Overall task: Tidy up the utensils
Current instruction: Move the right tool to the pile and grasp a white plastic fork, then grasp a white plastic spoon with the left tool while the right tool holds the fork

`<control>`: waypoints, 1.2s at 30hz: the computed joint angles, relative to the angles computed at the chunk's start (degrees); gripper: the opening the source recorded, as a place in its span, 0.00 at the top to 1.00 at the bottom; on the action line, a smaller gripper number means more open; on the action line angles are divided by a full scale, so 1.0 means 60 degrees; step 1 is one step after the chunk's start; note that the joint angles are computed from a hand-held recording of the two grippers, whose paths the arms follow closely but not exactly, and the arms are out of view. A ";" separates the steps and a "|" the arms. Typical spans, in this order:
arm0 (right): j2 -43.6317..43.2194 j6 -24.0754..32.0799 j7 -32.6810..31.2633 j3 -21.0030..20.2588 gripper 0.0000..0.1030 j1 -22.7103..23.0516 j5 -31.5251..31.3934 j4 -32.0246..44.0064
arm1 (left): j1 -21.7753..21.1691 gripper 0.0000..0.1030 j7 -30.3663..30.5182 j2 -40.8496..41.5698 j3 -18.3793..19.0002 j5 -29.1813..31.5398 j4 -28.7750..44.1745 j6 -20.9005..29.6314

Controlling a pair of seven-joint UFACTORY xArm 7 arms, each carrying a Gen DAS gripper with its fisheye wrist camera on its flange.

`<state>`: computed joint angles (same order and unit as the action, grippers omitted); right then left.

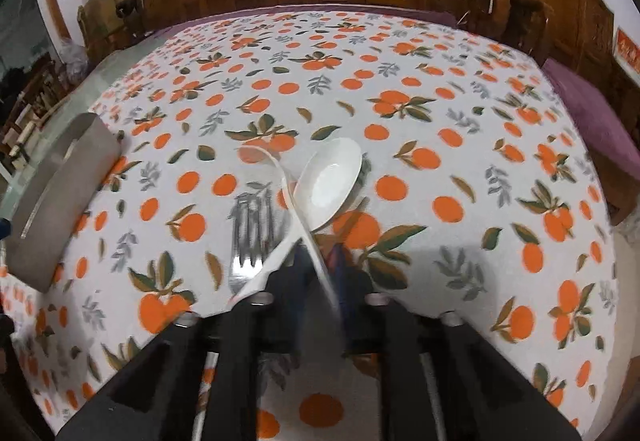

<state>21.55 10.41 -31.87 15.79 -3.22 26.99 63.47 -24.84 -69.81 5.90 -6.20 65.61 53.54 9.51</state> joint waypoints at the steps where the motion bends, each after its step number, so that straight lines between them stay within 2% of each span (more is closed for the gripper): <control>1: -0.0044 -0.0042 -0.0113 0.0139 0.91 -0.0135 0.0152 -0.0064 | -0.0002 0.09 0.0038 0.0006 -0.0008 -0.0038 -0.0003 0.0019; 2: -0.0080 -0.0033 -0.0370 0.0398 0.95 -0.0389 0.0431 -0.0089 | -0.0016 0.09 0.0070 0.0017 -0.0021 -0.0068 0.0006 0.0067; 3: -0.0154 0.0032 -0.0576 0.0602 0.95 -0.0614 0.0760 -0.0140 | -0.0029 0.09 0.0102 0.0032 -0.0030 -0.0100 0.0025 0.0105; 8: -0.0672 -0.0253 -0.1391 0.0899 0.95 -0.0915 0.2178 -0.0641 | -0.0214 0.09 0.0513 0.0282 -0.0114 -0.0515 0.0273 0.0386; 14: -0.1487 -0.0939 -0.3466 0.1481 0.95 -0.1381 0.4954 -0.1156 | -0.0675 0.09 0.1337 0.1018 -0.0044 -0.1323 0.1125 0.0685; 17: -0.1552 -0.1154 -0.3946 0.1243 0.95 -0.1302 0.5637 -0.1155 | -0.0914 0.09 0.1929 0.1607 0.0054 -0.2020 0.1883 0.0766; 21: -0.1324 -0.1115 -0.3994 0.0554 0.95 -0.0986 0.5789 -0.1015 | -0.1157 0.10 0.3005 0.2465 0.0100 -0.3061 0.3052 0.1041; 24: -0.1178 -0.1114 -0.4071 0.0185 0.95 -0.0795 0.5837 -0.0960 | -0.0979 0.10 0.4310 0.3299 -0.0257 -0.4359 0.4154 0.1202; 32: -0.0929 -0.0914 -0.4453 0.0030 0.95 -0.0909 0.6208 -0.0797 | -0.1125 0.55 0.6884 0.5435 -0.0779 -0.6617 0.7110 0.2343; 36: -0.0970 -0.0881 -0.4689 -0.0047 0.95 -0.0820 0.6438 -0.0799 | -0.1399 0.68 0.7698 0.6300 -0.0673 -0.7305 0.8385 0.3000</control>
<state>15.73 5.13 -60.00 15.51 -8.14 65.62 58.67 -33.23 -23.62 43.70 -10.24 21.78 103.85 27.50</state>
